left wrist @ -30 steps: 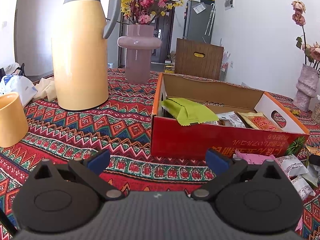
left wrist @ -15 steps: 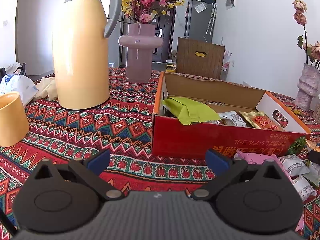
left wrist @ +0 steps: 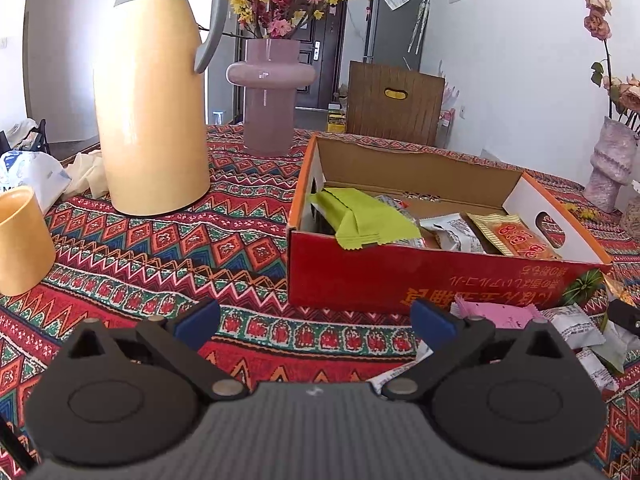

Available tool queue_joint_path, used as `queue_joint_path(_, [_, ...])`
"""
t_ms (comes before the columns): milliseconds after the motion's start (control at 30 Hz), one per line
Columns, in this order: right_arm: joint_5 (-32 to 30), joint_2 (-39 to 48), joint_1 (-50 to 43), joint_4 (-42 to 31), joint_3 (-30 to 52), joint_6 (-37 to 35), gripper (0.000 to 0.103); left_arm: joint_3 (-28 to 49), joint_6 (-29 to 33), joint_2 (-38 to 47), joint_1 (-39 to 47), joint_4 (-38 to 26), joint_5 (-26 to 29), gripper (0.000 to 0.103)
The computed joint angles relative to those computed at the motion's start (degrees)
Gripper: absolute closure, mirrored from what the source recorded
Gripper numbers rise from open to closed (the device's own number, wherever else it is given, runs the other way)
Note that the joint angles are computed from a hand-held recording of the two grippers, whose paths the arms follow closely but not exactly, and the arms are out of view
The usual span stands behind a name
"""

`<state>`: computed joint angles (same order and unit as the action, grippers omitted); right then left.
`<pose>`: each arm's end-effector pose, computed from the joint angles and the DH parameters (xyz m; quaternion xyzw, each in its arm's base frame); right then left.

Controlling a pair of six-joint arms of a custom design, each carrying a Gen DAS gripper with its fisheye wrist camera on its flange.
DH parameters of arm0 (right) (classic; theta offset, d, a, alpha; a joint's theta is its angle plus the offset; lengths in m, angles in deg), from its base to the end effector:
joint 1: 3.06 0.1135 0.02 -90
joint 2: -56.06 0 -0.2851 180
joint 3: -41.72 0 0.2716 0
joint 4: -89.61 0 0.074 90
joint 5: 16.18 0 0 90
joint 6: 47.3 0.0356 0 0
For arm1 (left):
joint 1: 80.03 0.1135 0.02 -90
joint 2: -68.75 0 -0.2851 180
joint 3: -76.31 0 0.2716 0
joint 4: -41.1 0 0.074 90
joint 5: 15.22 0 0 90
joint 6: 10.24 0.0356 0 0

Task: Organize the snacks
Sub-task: 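Grasp a white packet with the left gripper while the right holds its cracker packet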

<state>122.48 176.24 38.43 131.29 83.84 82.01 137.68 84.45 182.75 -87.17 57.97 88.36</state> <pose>0.2409 0.1774 0.0364 0.1703 0.8166 -0.0137 0.5513 0.3849 -0.0566 0.0946 0.1447 0.8736 -0.1149 0.4503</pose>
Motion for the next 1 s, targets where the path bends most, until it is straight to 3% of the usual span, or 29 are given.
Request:
queue_joint_path(267, [1.11, 0.35, 0.54, 2.52, -0.93, -0.02, 0.058, 2.6, -0.67, -2.96, -2.82, -8.64, -1.01, 0.0])
queue_joint_path(500, [0.94, 0.6, 0.38, 4.35, -1.55, -0.08, 0.057, 6.44, -3.04, -2.22, -7.29, -15.76, -6.3, 0.0])
queue_joint_path(733, [0.64, 1.09, 0.62, 7.48, -2.57, -0.92, 0.057, 7.83, -2.7, 0.26, -9.21, -19.79, -10.07, 0.0])
queue_joint_path(1000, [0.69, 1.25, 0.77, 8.39, -2.78, -1.26, 0.057, 7.5, -2.22, 2.13, -7.8, -22.04, -9.39, 0.0])
